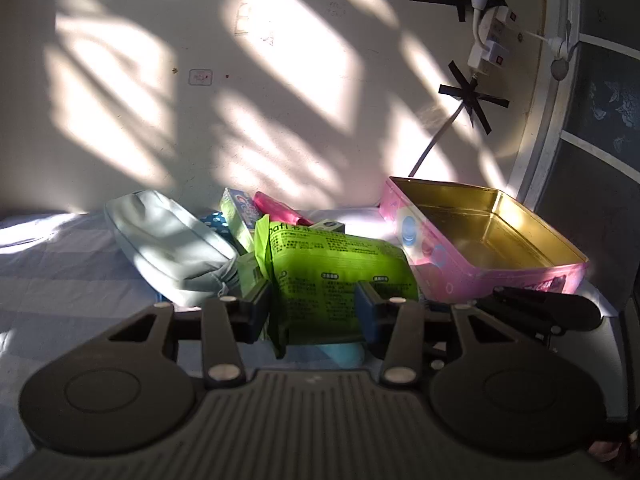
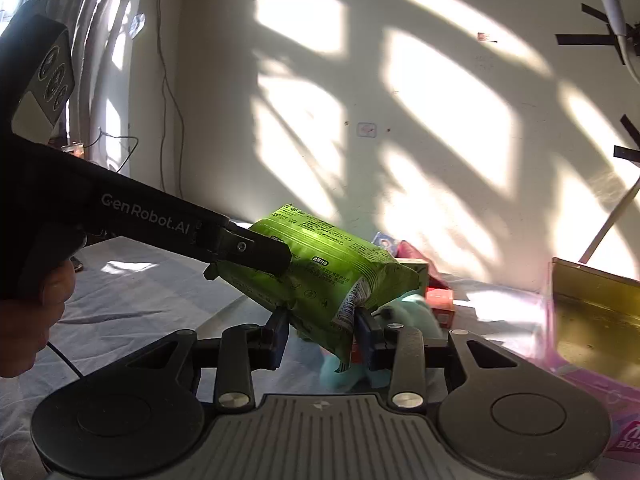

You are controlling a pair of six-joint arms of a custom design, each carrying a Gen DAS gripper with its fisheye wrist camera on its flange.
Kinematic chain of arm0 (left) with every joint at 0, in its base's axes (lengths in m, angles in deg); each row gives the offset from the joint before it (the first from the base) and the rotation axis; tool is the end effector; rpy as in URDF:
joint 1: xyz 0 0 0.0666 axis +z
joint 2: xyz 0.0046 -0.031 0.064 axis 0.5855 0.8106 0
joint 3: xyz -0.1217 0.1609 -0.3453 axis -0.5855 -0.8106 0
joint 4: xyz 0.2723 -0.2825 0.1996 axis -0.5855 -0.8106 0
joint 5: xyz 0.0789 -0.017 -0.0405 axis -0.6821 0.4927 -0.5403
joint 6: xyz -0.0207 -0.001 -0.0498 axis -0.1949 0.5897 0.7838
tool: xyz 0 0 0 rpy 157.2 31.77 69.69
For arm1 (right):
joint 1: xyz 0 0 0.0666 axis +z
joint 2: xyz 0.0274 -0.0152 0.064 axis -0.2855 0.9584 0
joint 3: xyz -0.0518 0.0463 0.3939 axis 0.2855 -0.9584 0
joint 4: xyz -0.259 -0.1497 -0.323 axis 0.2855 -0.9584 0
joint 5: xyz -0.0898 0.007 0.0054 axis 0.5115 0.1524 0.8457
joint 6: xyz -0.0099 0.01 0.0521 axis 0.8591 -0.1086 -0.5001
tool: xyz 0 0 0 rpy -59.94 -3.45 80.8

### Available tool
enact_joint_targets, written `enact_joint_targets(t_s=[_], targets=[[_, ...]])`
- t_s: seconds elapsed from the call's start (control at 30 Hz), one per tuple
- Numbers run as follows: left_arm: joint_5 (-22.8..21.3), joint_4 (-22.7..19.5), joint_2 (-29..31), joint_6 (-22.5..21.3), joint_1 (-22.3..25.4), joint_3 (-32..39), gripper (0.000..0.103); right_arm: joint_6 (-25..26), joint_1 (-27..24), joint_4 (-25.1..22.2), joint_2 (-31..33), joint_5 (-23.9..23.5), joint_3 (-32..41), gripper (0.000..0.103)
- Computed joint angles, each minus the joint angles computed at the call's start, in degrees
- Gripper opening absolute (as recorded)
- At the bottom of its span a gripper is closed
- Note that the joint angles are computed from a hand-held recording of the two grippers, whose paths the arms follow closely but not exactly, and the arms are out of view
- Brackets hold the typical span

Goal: Organize objects
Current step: 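Lower the green snack packet into the pink tin and open the right gripper, then grasp the teal teddy bear with the right gripper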

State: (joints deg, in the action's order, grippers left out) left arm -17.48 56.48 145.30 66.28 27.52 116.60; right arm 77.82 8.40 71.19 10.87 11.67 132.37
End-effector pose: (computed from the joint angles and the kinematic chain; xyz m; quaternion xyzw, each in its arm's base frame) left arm 0.5078 -0.0771 0.4598 0.0442 0.8624 -0.0860 0.4968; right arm 0.5333 0.2540 0.4082 -0.2483 0.7771 0.1651 0.5543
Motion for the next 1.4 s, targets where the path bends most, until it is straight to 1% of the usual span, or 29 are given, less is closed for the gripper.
enact_joint_targets(t_s=[0.07,0.13,0.2,0.27,0.37,0.47,0.53,0.57,0.63,0.67,0.73,0.8,0.93,1.0,1.07,1.17,1.27,1.33,1.4], targets=[[-0.28,1.10,4.84,-2.34,-3.72,4.95,0.048,-0.07,-2.82,1.64,-1.57,2.43,-1.55,0.034],[0.18,1.40,9.34,-3.47,-6.43,9.43,0.048,-0.66,-6.56,2.55,-2.44,4.05,-2.65,0.034],[1.02,1.14,14.72,-3.93,-9.26,14.95,0.048,-1.66,-9.91,2.14,-2.55,4.90,-2.71,0.034],[1.98,0.75,19.55,-4.21,-11.55,19.97,0.048,-2.32,-12.89,1.53,-1.30,6.20,-1.76,0.034],[3.35,-1.57,26.30,-3.21,-13.86,27.38,0.048,-2.91,-16.02,0.04,0.68,8.27,-0.26,0.034],[4.06,-3.27,31.12,-2.30,-15.22,32.68,0.048,-4.91,-17.87,-0.93,2.79,9.42,1.23,0.035],[3.55,-4.32,33.14,-2.05,-15.87,34.94,0.048,-7.57,-18.69,0.85,2.06,10.73,-0.87,0.044],[2.95,-5.43,34.02,-2.08,-16.17,36.00,0.048,-8.96,-18.86,2.22,2.04,11.70,-1.62,0.047],[1.09,-7.58,35.42,-2.44,-16.71,37.64,0.048,-9.66,-18.94,3.25,2.20,13.05,-2.03,0.048],[0.52,-6.99,35.13,-2.27,-16.83,36.90,0.048,-9.24,-18.88,3.00,2.33,13.39,-1.82,0.049],[0.50,-5.76,33.63,-1.98,-16.81,34.76,0.048,-9.24,-18.57,4.24,2.01,13.84,-2.65,0.049],[0.27,-4.34,31.51,-2.26,-16.80,32.15,0.048,-9.44,-18.27,6.13,1.42,12.86,-3.49,0.049],[-1.01,3.66,23.51,-4.99,-16.57,22.12,0.048,-8.02,-16.96,11.04,-0.41,9.41,-5.50,0.049],[-0.87,6.41,19.70,-5.32,-15.97,17.66,0.048,-7.03,-15.92,12.40,-1.53,7.95,-6.42,0.049],[-1.21,8.32,16.03,-5.09,-15.08,13.39,0.049,-6.63,-14.59,12.69,-2.51,6.08,-6.96,0.049],[-1.85,9.08,11.47,-3.51,-13.05,8.09,0.049,-6.74,-12.45,10.05,-2.60,2.01,-6.22,0.049],[-3.72,9.18,7.42,-0.74,-10.57,3.03,0.049,-4.35,-9.87,6.55,-1.53,-1.33,-4.73,0.049],[-5.50,8.30,5.27,1.68,-8.57,0.36,0.049,-2.12,-8.08,4.01,-0.67,-2.13,-3.59,0.047],[-6.16,7.16,3.99,4.08,-6.70,-1.25,0.049,0.19,-6.07,0.87,0.71,-2.52,-1.80,0.047]])
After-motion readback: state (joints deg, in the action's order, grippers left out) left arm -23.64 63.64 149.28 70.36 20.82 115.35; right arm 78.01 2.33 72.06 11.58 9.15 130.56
